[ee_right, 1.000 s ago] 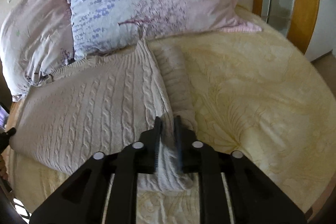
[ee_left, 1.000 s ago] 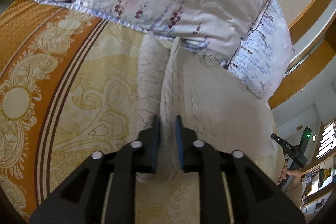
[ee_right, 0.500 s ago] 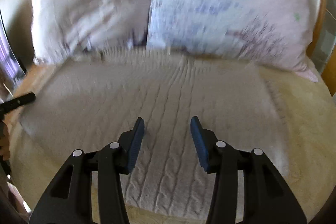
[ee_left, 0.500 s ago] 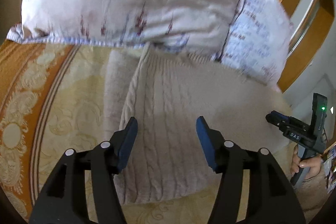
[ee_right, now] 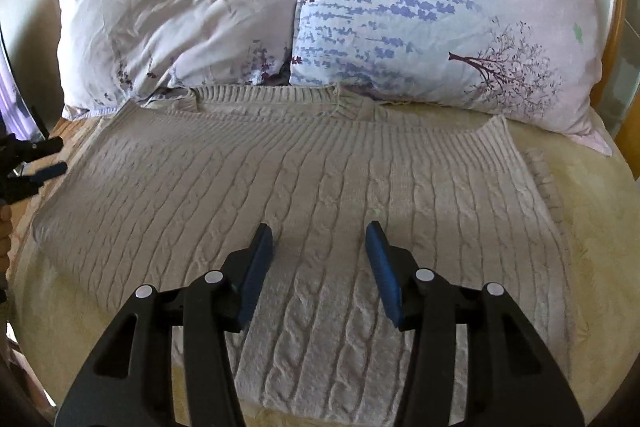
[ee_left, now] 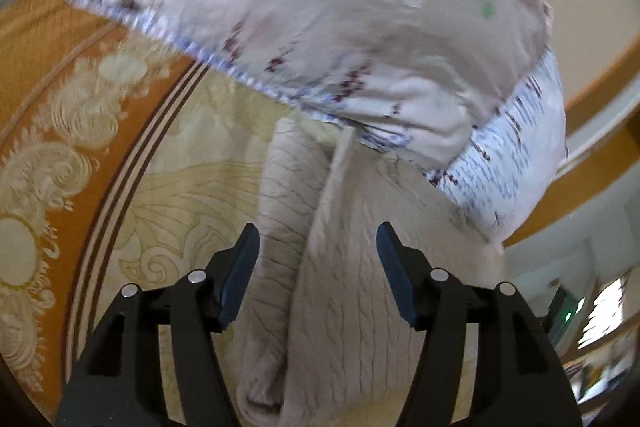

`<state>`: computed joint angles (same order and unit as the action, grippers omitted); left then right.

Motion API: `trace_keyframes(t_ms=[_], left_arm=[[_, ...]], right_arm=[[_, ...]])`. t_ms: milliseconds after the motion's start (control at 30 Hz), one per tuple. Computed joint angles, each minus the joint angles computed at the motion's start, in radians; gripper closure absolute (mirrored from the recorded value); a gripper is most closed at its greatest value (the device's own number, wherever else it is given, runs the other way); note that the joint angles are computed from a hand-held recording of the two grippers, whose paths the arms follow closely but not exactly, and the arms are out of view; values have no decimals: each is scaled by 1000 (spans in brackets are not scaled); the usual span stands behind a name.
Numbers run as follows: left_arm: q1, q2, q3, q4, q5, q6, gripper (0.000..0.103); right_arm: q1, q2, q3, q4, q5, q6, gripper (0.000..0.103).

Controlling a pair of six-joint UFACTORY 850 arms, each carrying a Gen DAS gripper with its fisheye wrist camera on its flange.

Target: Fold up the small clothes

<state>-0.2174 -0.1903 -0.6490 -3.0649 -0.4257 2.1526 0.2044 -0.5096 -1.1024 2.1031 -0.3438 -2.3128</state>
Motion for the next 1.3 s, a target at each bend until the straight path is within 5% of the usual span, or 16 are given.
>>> trace_keyframes(t_ms=[200,633,800,967,1300], left_arm=[[22,-51,-30,102,-6,-144,44],[-13,-100,-97,12,40,-72,59],[-6,-112,-95,89,0,-182,79],[-24,-80,-87,70,-90,-186,83],[-126,-105,-228,37,-132,-150,86]], right_arm=[[-6,-1,0,-44,-12,52,51],[-1,-3,11,24,-33,-23,43],[-7,-3,11,-1,-50,15,41],[-48,4,10,-127,-118,201,41],[-148,28,61,-71,-211,197,40]])
